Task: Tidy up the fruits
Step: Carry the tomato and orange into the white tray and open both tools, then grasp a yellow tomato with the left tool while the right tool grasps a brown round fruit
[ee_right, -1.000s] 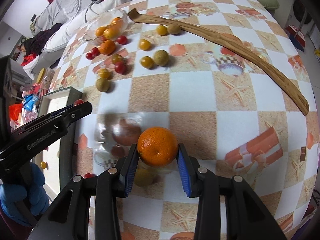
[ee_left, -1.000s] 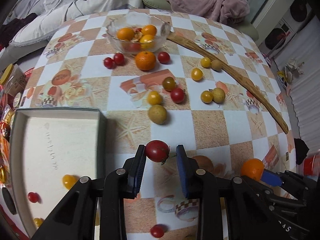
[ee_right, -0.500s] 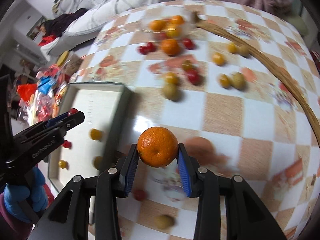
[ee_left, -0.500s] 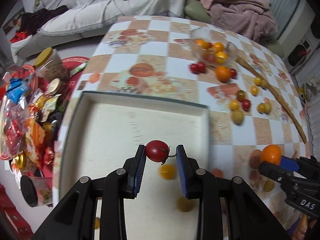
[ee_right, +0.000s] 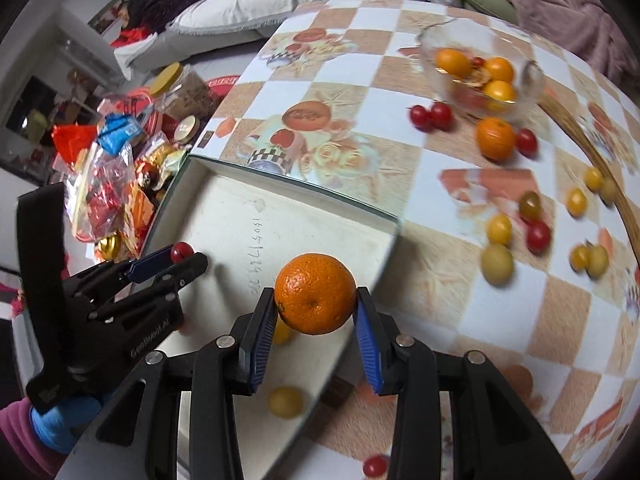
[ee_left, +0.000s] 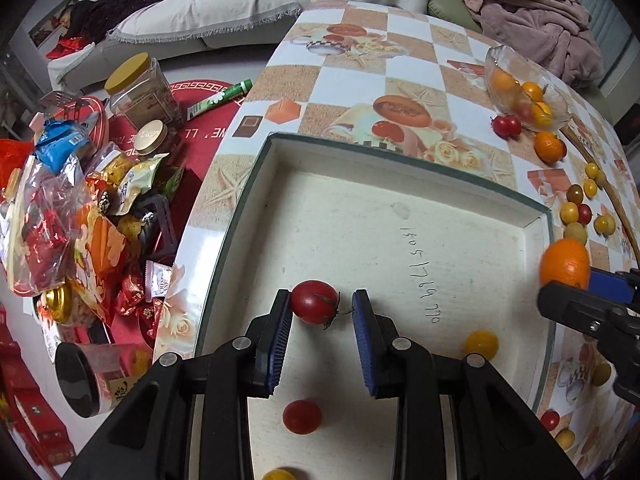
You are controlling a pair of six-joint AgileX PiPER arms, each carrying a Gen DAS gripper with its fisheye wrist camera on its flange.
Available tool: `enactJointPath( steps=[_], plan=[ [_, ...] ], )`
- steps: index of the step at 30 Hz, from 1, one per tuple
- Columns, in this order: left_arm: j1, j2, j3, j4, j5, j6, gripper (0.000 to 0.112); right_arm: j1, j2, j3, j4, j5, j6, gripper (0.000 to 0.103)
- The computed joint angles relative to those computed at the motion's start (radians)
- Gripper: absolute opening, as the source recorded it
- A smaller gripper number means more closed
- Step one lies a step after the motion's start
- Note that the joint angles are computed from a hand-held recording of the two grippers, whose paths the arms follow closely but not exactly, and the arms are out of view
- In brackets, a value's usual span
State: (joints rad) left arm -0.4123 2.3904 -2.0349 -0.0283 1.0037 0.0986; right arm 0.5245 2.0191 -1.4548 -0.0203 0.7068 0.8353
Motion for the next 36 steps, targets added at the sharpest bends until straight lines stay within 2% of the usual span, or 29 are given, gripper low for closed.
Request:
enactJointPath(
  steps=[10,11,12,13,14,16,17,18,19,20,27,36],
  plan=[
    [0.002,0.004,0.014,0.012,-0.004,0.019,0.035,-0.001,0.156,-0.175,0.017,0.101,-0.072,0.042],
    [0.002,0.003,0.015,0.015,-0.004,0.021,0.043,-0.004,0.167,-0.183,0.029,0.109,-0.086,0.042],
    [0.002,0.001,0.019,0.019,-0.006,0.022,0.070,-0.007,0.171,-0.182,0.045,0.106,-0.103,0.042],
    [0.001,-0.016,0.049,0.033,-0.037,0.013,0.079,-0.008,0.171,-0.181,0.048,0.106,-0.108,0.042],
    [0.002,-0.036,0.084,0.037,-0.072,0.011,0.081,-0.008,0.170,-0.182,0.044,0.107,-0.110,0.043],
    [0.007,-0.054,0.108,0.017,-0.090,0.037,0.081,-0.008,0.152,-0.169,0.030,0.094,-0.101,0.051],
    [0.006,-0.052,0.104,0.022,-0.082,0.036,0.081,-0.013,0.124,-0.138,0.034,0.061,-0.100,0.061],
    [0.004,-0.048,0.096,0.030,-0.071,0.034,0.081,-0.013,0.105,-0.125,0.024,0.047,-0.087,0.075],
    [0.003,-0.045,0.089,0.034,-0.064,0.031,0.081,-0.010,0.090,-0.113,0.004,0.040,-0.065,0.080],
    [0.003,-0.045,0.084,0.035,-0.056,0.026,0.081,-0.007,0.057,-0.079,-0.022,0.013,-0.036,0.080],
    [-0.035,-0.069,0.081,0.024,-0.027,0.018,0.081,-0.019,-0.088,0.104,-0.099,-0.027,0.122,0.080],
    [-0.134,-0.109,0.070,-0.037,0.005,0.051,0.081,-0.044,-0.310,0.472,-0.163,-0.073,0.314,0.080]
  ],
)
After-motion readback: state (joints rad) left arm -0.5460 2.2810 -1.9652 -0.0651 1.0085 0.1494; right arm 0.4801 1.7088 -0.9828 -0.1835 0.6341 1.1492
